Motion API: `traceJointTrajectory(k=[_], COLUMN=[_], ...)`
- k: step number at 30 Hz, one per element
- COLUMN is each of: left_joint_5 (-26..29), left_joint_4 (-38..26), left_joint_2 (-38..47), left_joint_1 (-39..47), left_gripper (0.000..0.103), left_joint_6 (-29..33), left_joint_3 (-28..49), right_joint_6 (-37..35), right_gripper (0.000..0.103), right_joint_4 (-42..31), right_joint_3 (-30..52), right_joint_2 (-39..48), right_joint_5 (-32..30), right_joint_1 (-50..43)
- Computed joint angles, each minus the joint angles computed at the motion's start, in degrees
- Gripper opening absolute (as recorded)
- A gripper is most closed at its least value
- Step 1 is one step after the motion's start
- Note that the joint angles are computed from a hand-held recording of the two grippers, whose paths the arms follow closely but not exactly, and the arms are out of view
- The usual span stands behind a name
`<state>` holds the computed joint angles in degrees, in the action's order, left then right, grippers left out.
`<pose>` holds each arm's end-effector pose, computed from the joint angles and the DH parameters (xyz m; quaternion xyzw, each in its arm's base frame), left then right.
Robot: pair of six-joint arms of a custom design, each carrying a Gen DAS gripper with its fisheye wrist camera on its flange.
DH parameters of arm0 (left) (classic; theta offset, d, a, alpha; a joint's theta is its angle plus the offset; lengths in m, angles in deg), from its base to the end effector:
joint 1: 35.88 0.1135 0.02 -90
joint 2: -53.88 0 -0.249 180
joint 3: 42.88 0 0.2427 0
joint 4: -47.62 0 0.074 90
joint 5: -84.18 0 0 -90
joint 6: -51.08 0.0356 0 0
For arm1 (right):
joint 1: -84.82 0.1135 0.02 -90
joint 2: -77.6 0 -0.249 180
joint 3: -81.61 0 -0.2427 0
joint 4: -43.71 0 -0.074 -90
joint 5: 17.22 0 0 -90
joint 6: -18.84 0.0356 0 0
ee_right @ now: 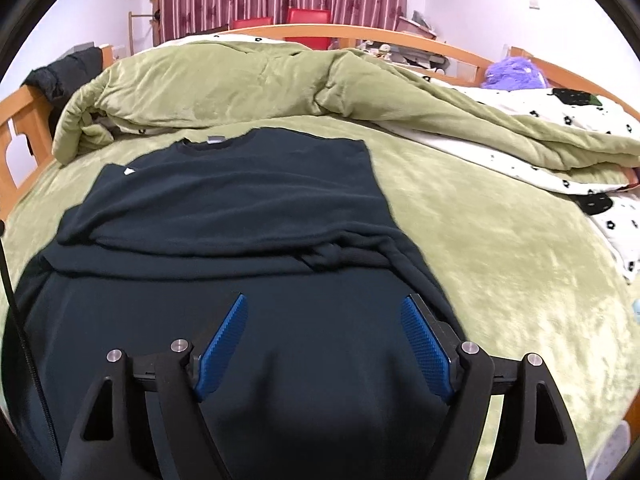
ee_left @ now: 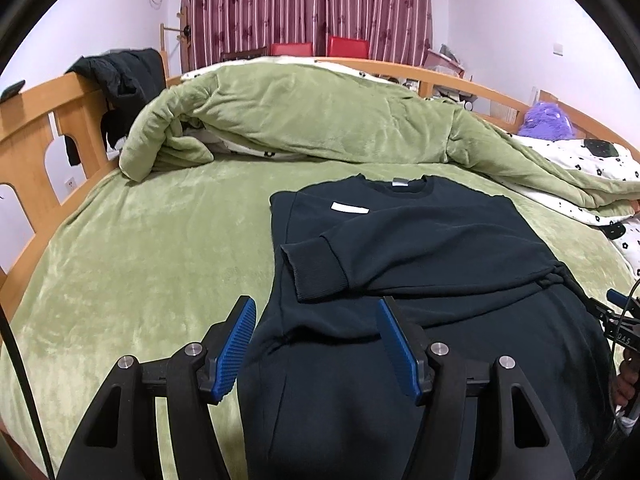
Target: Fold small clothes
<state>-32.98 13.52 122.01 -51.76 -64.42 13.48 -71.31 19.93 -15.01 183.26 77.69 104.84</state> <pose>0.2338 -0.0496 0.2192 -0.1634 0.8903 0.0746 0.4185 0.3654 0.1299 0.1824 -0.1465 0.9150 0.0254 0.3750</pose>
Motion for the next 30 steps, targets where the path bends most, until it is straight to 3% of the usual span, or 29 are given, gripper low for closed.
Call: traceJointTrajectory(k=[4, 9, 15, 25, 30], left_joint_5=[-3.7, -7.8, -6.7, -5.8, -4.2], left_joint_4=[-2.9, -9.0, -15.5, -22.9, -24.0], left_joint_2=[-3.4, -4.2, -7.9, -16.7, -20.6], left_joint_1=[-3.8, -8.0, -11.2, -22.4, -27.8], left_gripper=[0.061, 0.061, 0.061, 0.061, 0.061], left_joint_6=[-3.6, -9.1, -16.0, -35.0, -43.4], left_joint_3=[-1.8, -2.6, -5.1, -17.3, -23.2], right_joint_6=[-0.7, -1.9, -5.9, -9.9, -12.0], right_gripper=[0.078, 0.084, 0.084, 0.060, 0.058], right_joint_4=[-0.7, -4.0, -3.3, -2.3, 0.5], right_joint_3=[-4.3, -8.7, -16.0, -23.8, -28.5], right_joint_2=[-5.8, -13.2, -19.8, -19.2, -18.3], right_joint_5=[1.1, -8.0, -8.7, -17.7, -20.2], right_joint_1=[-2.6, -8.3, -11.6, -20.6, -23.6])
